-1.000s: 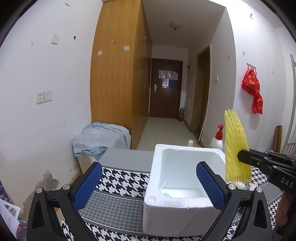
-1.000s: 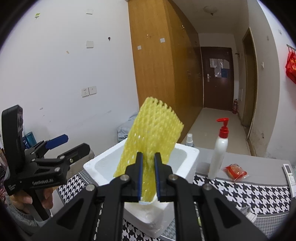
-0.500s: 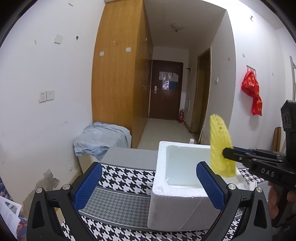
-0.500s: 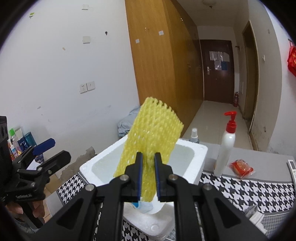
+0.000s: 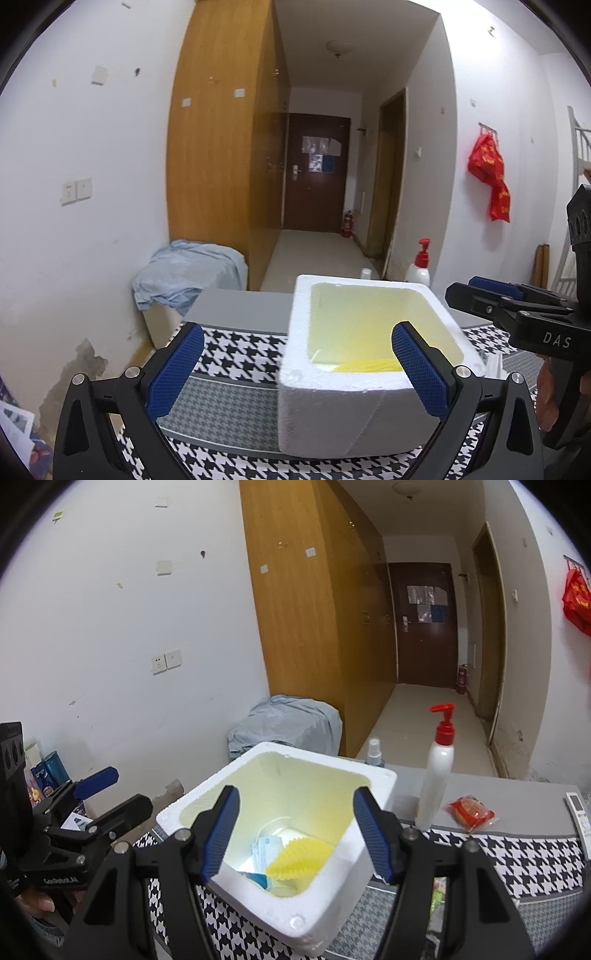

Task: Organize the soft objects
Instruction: 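Withdraw both tools from the foam box back over the table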

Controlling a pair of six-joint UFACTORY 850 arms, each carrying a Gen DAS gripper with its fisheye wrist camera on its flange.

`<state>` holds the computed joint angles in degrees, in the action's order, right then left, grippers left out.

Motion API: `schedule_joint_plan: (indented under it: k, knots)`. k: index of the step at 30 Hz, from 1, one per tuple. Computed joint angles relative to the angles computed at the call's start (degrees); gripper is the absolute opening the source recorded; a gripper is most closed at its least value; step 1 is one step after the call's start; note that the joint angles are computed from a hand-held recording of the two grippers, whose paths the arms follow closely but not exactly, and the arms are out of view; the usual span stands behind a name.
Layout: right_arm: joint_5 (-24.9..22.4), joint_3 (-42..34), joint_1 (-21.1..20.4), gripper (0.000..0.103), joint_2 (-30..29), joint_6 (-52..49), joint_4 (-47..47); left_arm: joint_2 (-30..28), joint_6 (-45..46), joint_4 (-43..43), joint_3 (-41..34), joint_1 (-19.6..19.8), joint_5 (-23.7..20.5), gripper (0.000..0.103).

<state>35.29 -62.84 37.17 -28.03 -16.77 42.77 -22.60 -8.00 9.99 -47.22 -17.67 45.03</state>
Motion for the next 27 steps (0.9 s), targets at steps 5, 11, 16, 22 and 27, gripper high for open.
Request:
schedule_joint_plan:
  k: [5, 11, 16, 22, 27]
  knots:
    - [2.96, 3.07, 0.98, 0.069, 1.99, -0.84, 1.68, 0.46, 1.09, -0.98, 0.52, -1.68, 0.37, 0.102]
    - [6.59, 8.49, 1.98, 0.077, 5.83, 0.31, 3.09, 2.42, -1.17, -0.21, 2.88, -3.53, 2.19, 0.102]
    - [9.88, 12.6, 2.9, 0.103, 8.72, 0.95, 3.54, 3.68, 2.5, -4.64, 4.58, -6.64, 3.49, 0.102]
    - [13.25, 16.69, 3.59, 0.103, 11.67, 2.16, 3.77, 4.88, 2.95, -5.72, 5.45, -8.76, 3.25, 0.102]
    - [15.36, 19.09, 4.21, 0.103, 13.05, 2.55, 4.46, 5.16, 2.31, -4.65, 5.32, -9.47, 2.6, 0.102]
